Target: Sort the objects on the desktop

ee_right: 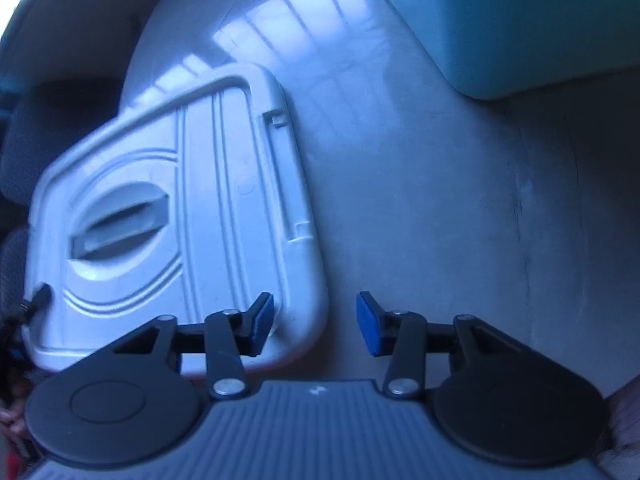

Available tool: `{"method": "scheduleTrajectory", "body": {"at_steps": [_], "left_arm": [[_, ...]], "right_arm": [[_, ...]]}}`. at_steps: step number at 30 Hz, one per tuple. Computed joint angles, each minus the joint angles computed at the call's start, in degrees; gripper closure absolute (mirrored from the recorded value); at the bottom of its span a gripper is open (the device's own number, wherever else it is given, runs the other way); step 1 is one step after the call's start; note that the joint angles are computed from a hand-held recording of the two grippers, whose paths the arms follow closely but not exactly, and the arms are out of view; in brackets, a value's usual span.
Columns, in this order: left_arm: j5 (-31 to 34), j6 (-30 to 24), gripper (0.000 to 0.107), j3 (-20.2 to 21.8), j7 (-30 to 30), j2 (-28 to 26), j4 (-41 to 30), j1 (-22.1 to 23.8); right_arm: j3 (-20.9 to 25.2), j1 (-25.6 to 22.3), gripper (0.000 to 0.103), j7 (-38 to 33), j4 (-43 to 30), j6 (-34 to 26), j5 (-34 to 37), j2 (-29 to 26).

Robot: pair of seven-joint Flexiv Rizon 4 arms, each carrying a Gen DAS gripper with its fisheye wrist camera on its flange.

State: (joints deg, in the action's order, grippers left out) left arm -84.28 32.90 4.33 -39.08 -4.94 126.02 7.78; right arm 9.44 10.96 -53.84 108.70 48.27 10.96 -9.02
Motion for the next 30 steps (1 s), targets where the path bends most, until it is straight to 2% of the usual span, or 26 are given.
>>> {"method": "scheduleTrajectory", "body": {"at_steps": [4, 6, 10, 13, 16, 20, 27, 30], "left_arm": [[1.2, 0.2, 0.088, 0.1, -0.5, 0.1, 0.1, 0.0], [1.5, 1.1, 0.087, 0.0, -0.2, 0.6, 0.4, -0.3], [0.7, 2.9, 0.086, 0.0, 2.1, 2.1, 1.4, -1.2], [0.7, 2.1, 0.086, 0.3, 3.2, 2.4, 1.7, -1.4], [-1.0, 1.1, 0.086, 0.4, 3.0, 1.9, 2.2, -1.2], [-3.2, 1.3, 0.087, 0.4, 3.7, 2.0, 3.1, -1.2], [-6.1, -1.1, 0.098, 0.7, 4.5, 2.5, 3.2, -1.0], [-5.3, -1.4, 0.098, 0.7, 4.4, 2.5, 2.8, -0.9]], "right_arm": [[0.0, 0.0, 0.082, -1.1, -2.3, -3.0, 0.2, -0.9], [-0.1, 0.7, 0.082, -0.9, -3.6, -5.0, -1.7, -1.6], [-0.9, 2.5, 0.082, 6.1, -5.1, -7.2, -6.4, -2.9], [-0.9, 3.6, 0.082, 9.1, -6.7, -9.8, -9.7, -3.9], [-0.5, 3.2, 0.082, 8.3, -7.3, -8.3, -8.8, -4.8], [0.6, 0.4, 0.083, 5.7, -6.6, -4.3, 0.0, -4.8], [0.7, 1.8, 0.084, 5.4, -5.7, -1.8, -2.3, -5.0], [0.7, 2.0, 0.084, 5.5, -5.8, -1.4, -2.6, -4.9]]}}
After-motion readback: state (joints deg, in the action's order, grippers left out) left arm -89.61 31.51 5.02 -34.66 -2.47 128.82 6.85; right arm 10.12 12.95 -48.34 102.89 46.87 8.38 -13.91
